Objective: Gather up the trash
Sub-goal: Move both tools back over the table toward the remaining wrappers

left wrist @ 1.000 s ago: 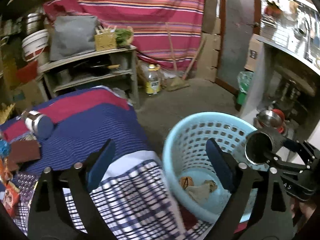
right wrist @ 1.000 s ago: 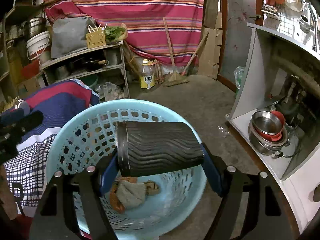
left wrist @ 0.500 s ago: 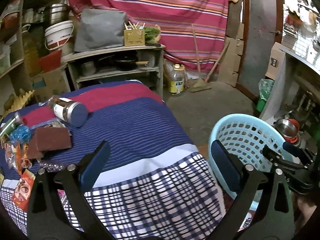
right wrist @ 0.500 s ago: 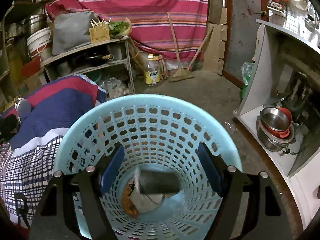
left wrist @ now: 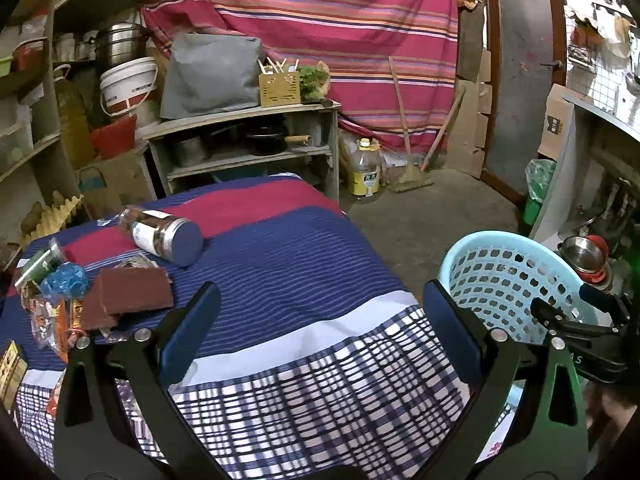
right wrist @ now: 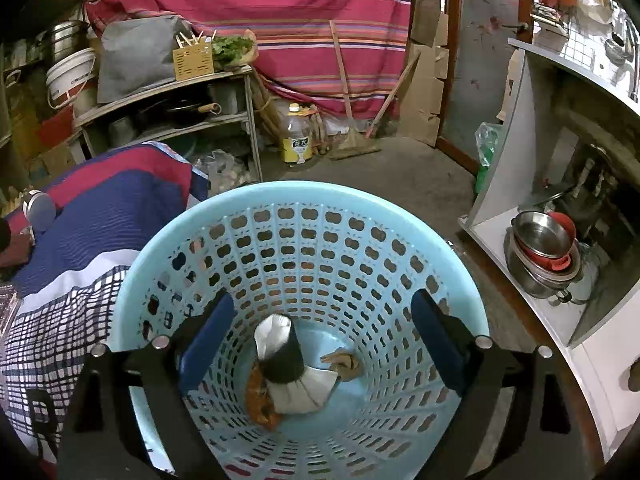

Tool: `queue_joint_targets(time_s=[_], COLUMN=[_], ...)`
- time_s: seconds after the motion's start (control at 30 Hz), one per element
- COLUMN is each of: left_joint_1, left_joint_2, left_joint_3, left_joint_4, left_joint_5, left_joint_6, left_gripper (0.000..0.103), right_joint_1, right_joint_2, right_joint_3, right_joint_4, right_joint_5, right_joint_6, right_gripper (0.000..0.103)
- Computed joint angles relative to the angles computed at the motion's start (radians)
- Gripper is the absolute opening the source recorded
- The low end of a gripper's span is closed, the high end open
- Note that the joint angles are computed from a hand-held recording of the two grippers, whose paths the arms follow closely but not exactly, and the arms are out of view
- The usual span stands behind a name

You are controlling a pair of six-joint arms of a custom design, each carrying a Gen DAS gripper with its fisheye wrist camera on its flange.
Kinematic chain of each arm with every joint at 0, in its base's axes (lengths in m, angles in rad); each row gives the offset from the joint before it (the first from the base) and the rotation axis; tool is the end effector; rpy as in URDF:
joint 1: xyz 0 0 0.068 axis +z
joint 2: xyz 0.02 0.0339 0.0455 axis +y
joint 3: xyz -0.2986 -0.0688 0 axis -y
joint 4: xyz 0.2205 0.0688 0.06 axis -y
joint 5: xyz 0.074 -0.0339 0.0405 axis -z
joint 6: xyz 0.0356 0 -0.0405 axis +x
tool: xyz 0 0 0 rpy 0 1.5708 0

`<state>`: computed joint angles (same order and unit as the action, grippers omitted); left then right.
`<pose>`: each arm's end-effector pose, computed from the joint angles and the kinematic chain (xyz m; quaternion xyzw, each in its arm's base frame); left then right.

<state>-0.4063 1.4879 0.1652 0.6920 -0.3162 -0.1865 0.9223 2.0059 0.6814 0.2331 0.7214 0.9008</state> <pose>0.1832 -0.0668 0.1485 0.0257 0.8829 0.0036 0.4688 0.2025 0.2283 0.0957 0.0740 0.9097 -0.0344 0.4071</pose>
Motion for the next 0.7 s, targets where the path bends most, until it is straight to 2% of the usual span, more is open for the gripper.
queue_joint_targets(time_s=[0.17,0.27,0.47,0.6,0.7], left_joint_1=[0.050,0.129,0.530,0.819,1.015], left_joint_2=[-0.114,-0.183,-0.285,-0.254,-0.199], left_joint_3=[-0.046,-0.057,-0.082,-0.069,-0.066], left_joint_4=[-0.042,-0.091,-0.192,-0.222,-0.201], left_joint_5=[-0.008,0.036,0.331,0.523,0.636], left_joint_6=[0.064,0.098,0.232,0.342,0.450], left_gripper=[0.097,0.097,0.097,0.097,0.097], right_joint_1=[0.057,0.096,0.174,0.226,0.260], right_joint_2=[-0.005,-0.002,0.035,0.088,0.134], right_joint_3=[0.058,0.105,0.244,0.360,0.464], right_joint_4=[-0.079,-0.121,-0.187,-0.218,-0.263], right_joint_5=[0.033,0.055,0.074,0.070,0.074], right_joint_6=[0.037,0.045,0.030,0.005,-0.020], right_gripper=[0.089,0.089,0.089,0.089,0.090])
